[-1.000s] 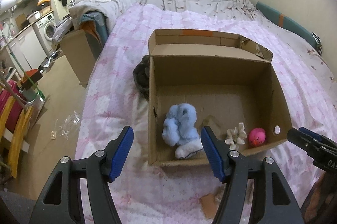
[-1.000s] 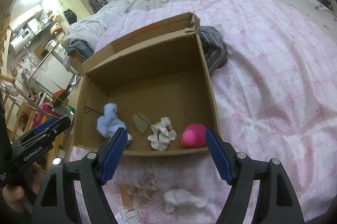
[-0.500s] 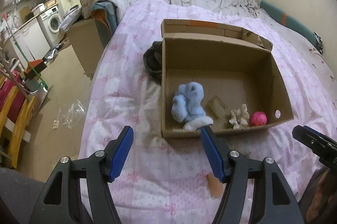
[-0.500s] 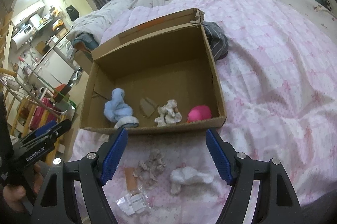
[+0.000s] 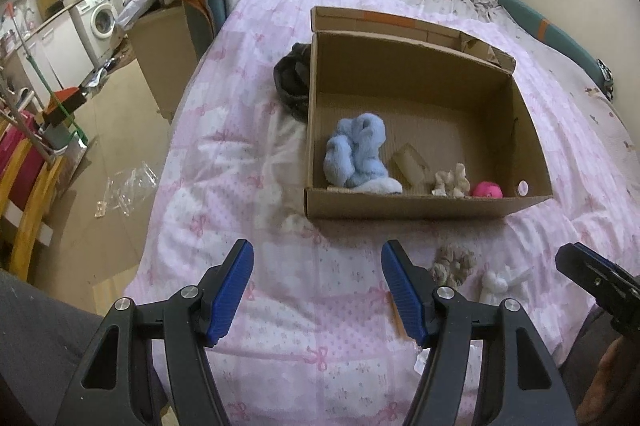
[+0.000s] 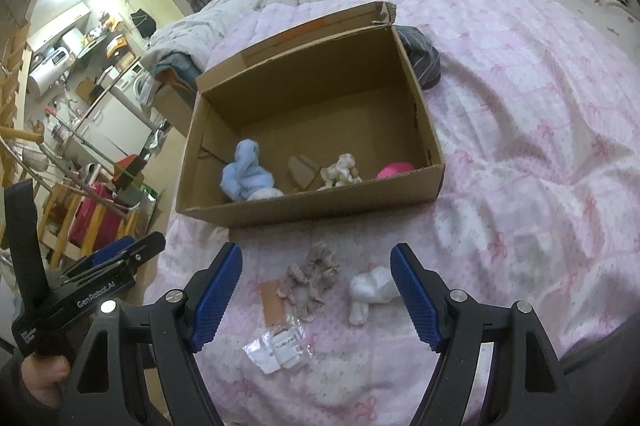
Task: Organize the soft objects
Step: 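Pull both grippers back from the box toward the items on the bedspread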
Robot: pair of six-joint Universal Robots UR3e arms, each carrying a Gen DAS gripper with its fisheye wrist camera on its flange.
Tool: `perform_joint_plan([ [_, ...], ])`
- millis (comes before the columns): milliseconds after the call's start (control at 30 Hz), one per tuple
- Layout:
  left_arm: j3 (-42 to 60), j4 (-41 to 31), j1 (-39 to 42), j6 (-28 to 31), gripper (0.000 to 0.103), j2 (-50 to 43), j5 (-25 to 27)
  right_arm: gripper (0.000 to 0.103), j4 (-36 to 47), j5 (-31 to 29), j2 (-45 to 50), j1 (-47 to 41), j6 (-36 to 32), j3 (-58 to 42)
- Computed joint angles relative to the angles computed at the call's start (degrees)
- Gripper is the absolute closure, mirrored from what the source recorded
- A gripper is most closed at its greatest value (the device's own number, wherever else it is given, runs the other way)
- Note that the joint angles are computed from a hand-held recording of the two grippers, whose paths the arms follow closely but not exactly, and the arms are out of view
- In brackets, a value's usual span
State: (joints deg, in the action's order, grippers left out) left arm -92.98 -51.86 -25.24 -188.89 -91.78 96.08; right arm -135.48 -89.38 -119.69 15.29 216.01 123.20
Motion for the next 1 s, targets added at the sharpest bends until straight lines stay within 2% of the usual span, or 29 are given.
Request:
perform_joint_plan([
  [333, 1.75, -3.31, -1.0, -1.12, 0.039, -3.17, 2.7, 0.022, -0.22, 1.12, 1.65, -1.3, -0.19, 0.47],
  [733, 2.31, -6.26, 1.07, -3.21, 0.039, -4.88, 0.78, 0.022, 1.49, 1.94, 3.62, -3.34, 1.44, 0.8],
  [1000, 1.87, -6.64, 3.54, -5.36, 0.039, -4.97, -1.34, 0.022, 2.63, 3.73, -1.2, -6.23, 3.63, 3.21],
])
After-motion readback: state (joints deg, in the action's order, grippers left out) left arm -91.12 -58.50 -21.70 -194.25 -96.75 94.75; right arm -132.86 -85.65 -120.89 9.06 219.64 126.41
